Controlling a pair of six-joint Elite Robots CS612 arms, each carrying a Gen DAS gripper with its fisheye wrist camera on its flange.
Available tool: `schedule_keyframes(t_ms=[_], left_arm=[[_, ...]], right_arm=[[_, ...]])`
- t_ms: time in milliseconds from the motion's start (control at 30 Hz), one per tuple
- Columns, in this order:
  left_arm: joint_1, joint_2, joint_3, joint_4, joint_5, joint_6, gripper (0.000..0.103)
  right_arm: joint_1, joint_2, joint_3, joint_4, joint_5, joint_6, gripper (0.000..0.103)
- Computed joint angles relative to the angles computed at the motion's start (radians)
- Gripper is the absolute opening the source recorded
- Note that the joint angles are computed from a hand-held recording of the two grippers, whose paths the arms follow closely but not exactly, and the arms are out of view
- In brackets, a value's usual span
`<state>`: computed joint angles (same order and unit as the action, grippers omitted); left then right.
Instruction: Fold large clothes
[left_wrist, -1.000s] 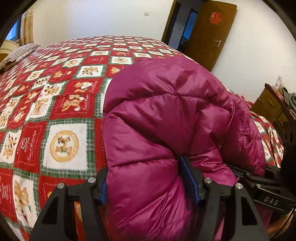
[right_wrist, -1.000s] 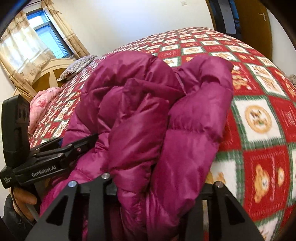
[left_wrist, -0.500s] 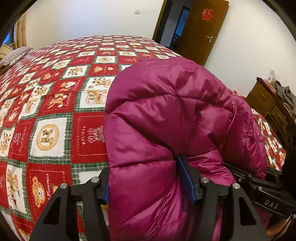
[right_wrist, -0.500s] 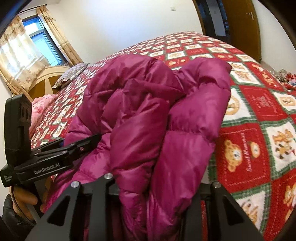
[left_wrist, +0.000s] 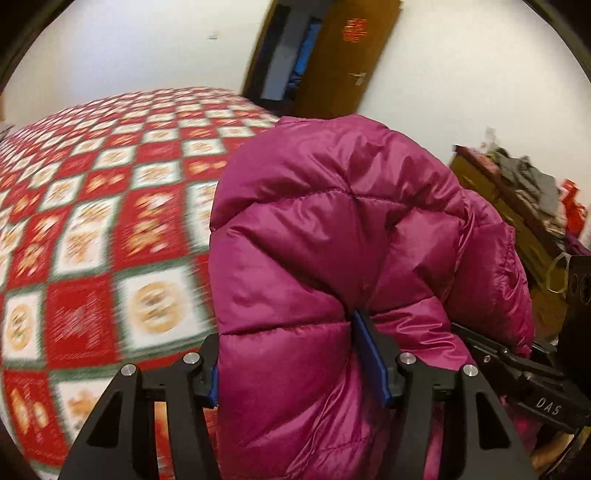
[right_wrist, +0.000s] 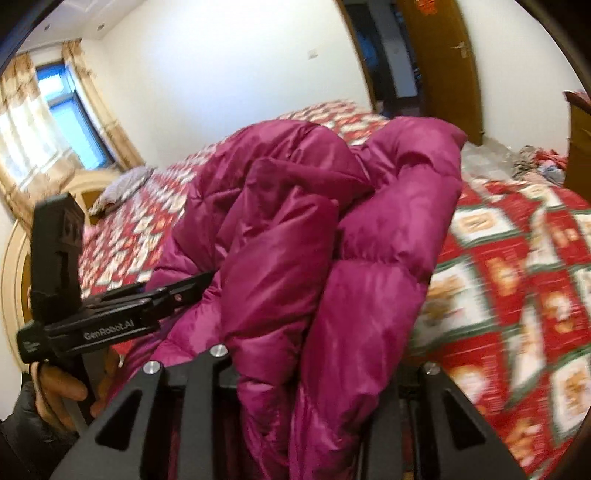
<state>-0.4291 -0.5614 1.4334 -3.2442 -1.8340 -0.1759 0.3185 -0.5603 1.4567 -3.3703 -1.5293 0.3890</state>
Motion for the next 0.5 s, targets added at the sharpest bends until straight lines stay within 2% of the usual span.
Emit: schedule_keyframes(t_ms=[167, 333, 400, 500], left_arm=[[-0.051, 0.017, -0.063, 0.033, -0.017, 0.034, 0.06], [-0.1, 0.052, -0.137, 0.114, -0.007, 0.042, 0.06], [-0.119, 0.063, -0.156, 0.137, 0.002, 0.055, 0.06], [-0.147, 0.081, -0.189, 0.174, 0.048, 0.077, 0.06]], right_arm=[[-0.033, -0.047, 0.093, -0.061, -0.069, 0.011, 0.034], [-0.069, -0.061, 0.149, -0.075, -0.133, 0.03, 0.034], [-0.085, -0.061, 0.168, -0.089, -0.133, 0.05, 0.034], [-0.123, -0.051, 0.191, -0.112, -0.091, 0.107, 0.034]])
